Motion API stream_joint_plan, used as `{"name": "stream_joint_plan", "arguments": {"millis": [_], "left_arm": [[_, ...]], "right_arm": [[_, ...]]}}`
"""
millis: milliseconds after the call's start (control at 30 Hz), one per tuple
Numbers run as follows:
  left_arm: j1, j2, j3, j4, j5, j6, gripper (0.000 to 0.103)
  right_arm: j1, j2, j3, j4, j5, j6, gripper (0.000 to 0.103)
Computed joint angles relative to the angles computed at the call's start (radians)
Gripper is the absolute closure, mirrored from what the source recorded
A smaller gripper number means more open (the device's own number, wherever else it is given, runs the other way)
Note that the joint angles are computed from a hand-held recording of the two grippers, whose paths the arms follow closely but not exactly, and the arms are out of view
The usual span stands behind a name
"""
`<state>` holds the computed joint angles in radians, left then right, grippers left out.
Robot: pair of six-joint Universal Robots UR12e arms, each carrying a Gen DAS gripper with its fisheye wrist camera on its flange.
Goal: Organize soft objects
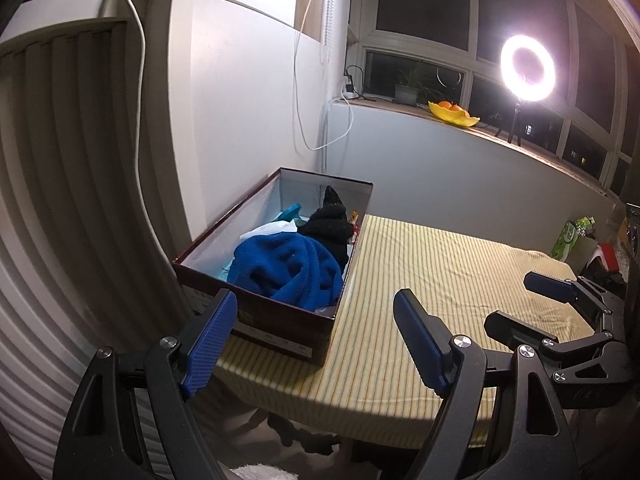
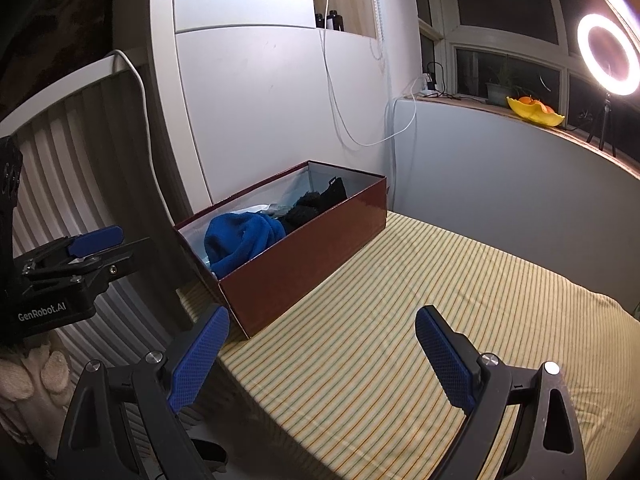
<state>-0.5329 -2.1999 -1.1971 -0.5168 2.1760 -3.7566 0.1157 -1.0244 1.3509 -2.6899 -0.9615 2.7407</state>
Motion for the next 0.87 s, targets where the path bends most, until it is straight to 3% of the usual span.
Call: {"name": "stream_joint_plan", "arguments": {"millis": [600,867], "left_arm": [[0.000,-0.005,0.007,0.001,-0.017,-0.002,0.022],[-0.005,-0.015,0.017,0.020,0.005,0.032,0.022]], "right_arm": [[-0.004,-0.004,0.011,-0.014,-0.005,0.003,0.011],[-0.006,-0.002,0.013,-0.010,-0.011,0.008,0.011]]}}
